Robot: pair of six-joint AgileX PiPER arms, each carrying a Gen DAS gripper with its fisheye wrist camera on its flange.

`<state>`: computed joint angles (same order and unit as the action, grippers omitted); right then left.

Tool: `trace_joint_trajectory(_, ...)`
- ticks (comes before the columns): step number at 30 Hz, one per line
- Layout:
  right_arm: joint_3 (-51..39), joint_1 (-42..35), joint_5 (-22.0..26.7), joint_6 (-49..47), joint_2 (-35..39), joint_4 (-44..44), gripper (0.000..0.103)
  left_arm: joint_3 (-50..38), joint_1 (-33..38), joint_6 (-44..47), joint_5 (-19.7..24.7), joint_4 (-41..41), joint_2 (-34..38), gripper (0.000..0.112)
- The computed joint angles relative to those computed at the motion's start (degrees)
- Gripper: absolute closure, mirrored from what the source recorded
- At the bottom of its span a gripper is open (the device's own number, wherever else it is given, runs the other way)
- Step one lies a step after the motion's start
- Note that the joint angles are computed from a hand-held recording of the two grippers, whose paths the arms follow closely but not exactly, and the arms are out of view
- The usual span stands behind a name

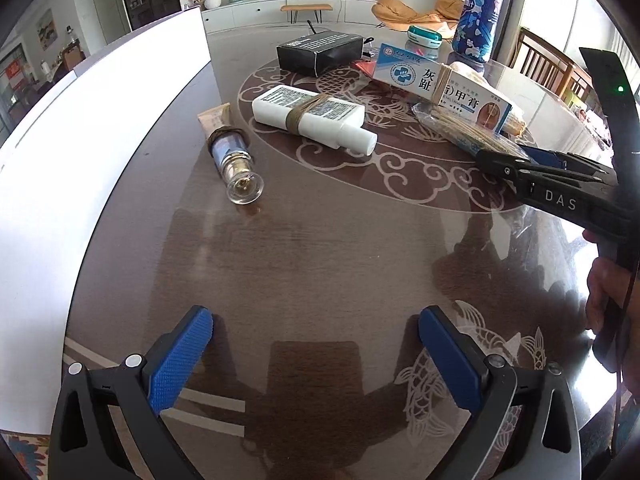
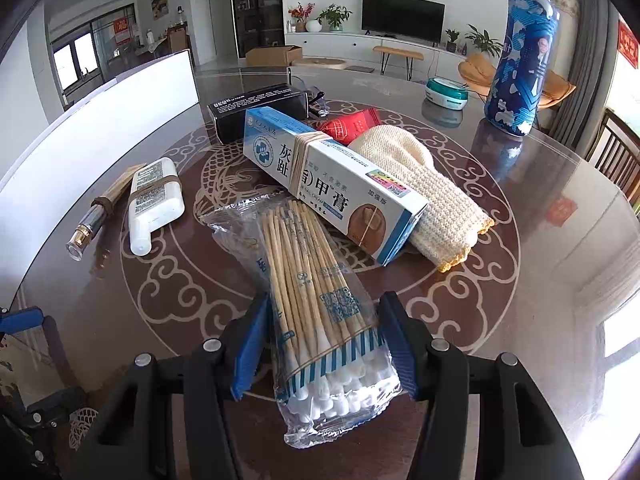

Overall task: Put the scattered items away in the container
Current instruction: 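Close the right gripper on the cotton swab bag, then lower the left tool and close it on the gold cream tube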

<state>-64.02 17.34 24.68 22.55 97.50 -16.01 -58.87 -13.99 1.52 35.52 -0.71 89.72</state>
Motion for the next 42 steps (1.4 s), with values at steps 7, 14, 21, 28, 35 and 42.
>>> trace_joint_trajectory(7,-0.09,-0.30,-0.44,-0.54,0.39,0.60,0.047,-7.86,-3.27,5.99,-0.41,-3.33,7.30,0.009)
trace_joint_trajectory(14,-0.29,-0.12,-0.42,0.20,0.69,-0.13,0.047,-7.14,-0.17,-3.37,-1.73,1.68,7.10,0.009)
trace_joint_trajectory(21,-0.34,-0.04,-0.47,0.61,0.83,-0.46,0.047,-7.15,5.52,1.79,0.60,-3.29,6.46,0.009)
trace_joint_trajectory(28,-0.33,0.03,-0.55,0.91,0.92,-0.68,0.046,-18.06,3.09,-5.69,5.56,2.83,14.33,0.009)
trace_joint_trajectory(35,-0.29,0.14,-0.63,1.34,1.01,-1.01,0.046,-29.85,3.00,-10.78,9.08,5.41,22.22,0.009)
trace_joint_trajectory(42,-0.31,0.14,-0.66,1.40,1.06,-1.05,0.046,-37.45,4.63,-5.16,9.46,3.19,27.00,0.017)
